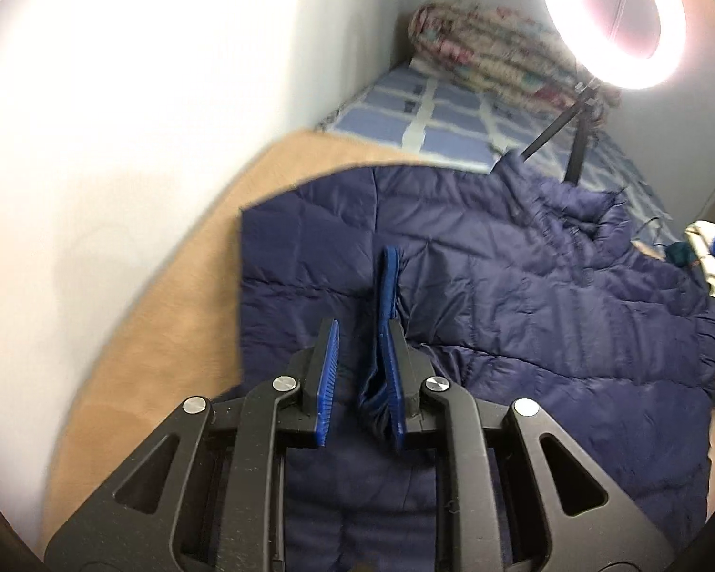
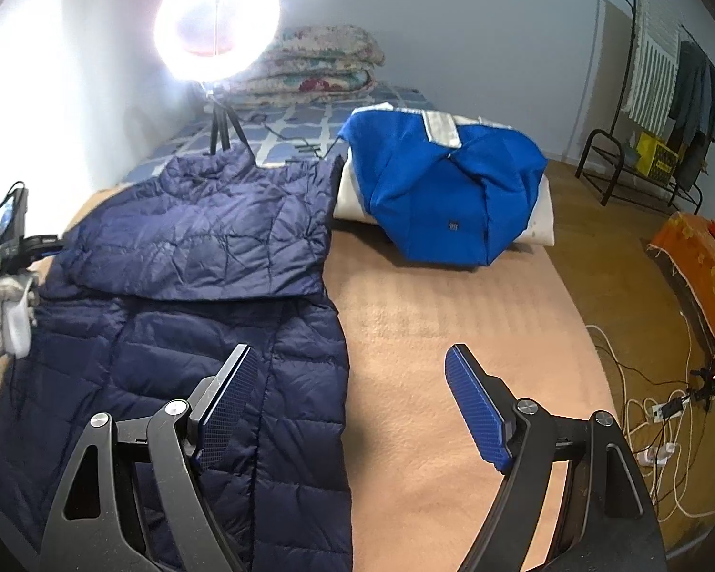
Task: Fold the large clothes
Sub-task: 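Fold the held sleeve across the jacket front, open left tool, then grasp the jacket hem with the left tool and the right tool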
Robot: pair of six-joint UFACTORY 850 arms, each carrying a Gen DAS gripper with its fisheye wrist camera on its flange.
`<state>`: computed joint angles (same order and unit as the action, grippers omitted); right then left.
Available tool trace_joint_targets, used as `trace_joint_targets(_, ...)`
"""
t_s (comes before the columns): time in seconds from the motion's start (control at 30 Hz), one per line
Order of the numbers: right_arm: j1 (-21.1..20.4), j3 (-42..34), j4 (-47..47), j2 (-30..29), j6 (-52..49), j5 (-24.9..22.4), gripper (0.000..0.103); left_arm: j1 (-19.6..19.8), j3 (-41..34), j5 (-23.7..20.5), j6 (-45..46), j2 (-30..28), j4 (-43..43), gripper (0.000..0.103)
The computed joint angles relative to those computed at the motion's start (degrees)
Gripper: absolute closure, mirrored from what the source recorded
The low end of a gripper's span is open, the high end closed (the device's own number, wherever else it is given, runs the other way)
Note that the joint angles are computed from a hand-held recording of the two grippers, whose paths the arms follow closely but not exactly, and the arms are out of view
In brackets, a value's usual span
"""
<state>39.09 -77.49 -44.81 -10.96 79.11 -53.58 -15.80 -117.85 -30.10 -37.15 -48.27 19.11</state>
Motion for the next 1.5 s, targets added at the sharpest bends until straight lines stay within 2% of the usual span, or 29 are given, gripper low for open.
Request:
trace_joint_targets(0.13,1.74,0.62,-3.85,1.98,2.54,-1.56,0.022,0.71,8.63,3.37,2.94,8.29,-1.44,0.083)
trace_joint_targets(0.17,2.17,0.75,-4.96,2.3,3.12,-2.01,0.022,0.97,11.49,4.4,3.78,11.13,-2.21,0.074)
trace_joint_targets(0.2,2.86,1.14,-6.69,2.95,3.99,-2.47,0.022,1.23,13.86,5.52,4.6,13.37,-3.1,0.058)
trace_joint_targets(0.27,3.78,2.03,-9.01,4.09,4.96,-2.42,0.022,1.63,19.74,8.16,4.24,19.04,-2.42,0.042)
trace_joint_targets(0.3,4.43,2.75,-10.72,4.8,5.97,-2.61,0.022,1.84,22.36,9.16,4.51,21.56,-2.27,0.039)
trace_joint_targets(0.37,5.36,4.43,-12.89,6.23,7.04,-2.25,0.022,2.47,27.37,10.51,7.63,26.48,-4.41,0.036)
trace_joint_targets(0.47,5.62,6.32,-11.82,7.74,4.42,-0.15,0.022,3.85,34.21,10.97,16.72,33.03,-13.24,0.032)
trace_joint_targets(0.53,6.08,7.44,-10.91,8.51,2.8,-0.31,0.022,4.91,38.16,9.98,24.63,36.69,-20.2,0.032)
trace_joint_targets(0.67,6.68,10.66,-8.46,10.54,0.8,0.2,0.022,6.69,44.79,7.29,34.07,42.04,-26.88,0.032)
trace_joint_targets(0.77,6.71,13.77,-6.08,12.58,1.5,3.01,0.021,8.31,48.5,3.87,38.85,44.51,-31.56,0.032)
trace_joint_targets(0.87,6.43,16.82,-3.11,14.45,3.07,7.07,0.021,9.12,51.5,1.76,39.58,46.49,-32.75,0.032)
trace_joint_targets(1.03,5.85,19.97,5.44,15.14,0.0,13.64,0.022,9.55,57.53,0.86,41.66,49.44,-35.41,0.032)
trace_joint_targets(1.27,3.66,23.89,21.2,16.0,-6.06,21.94,0.022,12.32,63.48,-1.66,46.72,49.11,-44.71,0.032)
trace_joint_targets(1.5,2.54,26.05,33.86,15.9,-14.2,24.53,0.022,15.47,64.8,-6.19,50.43,46.13,-53.62,0.032)
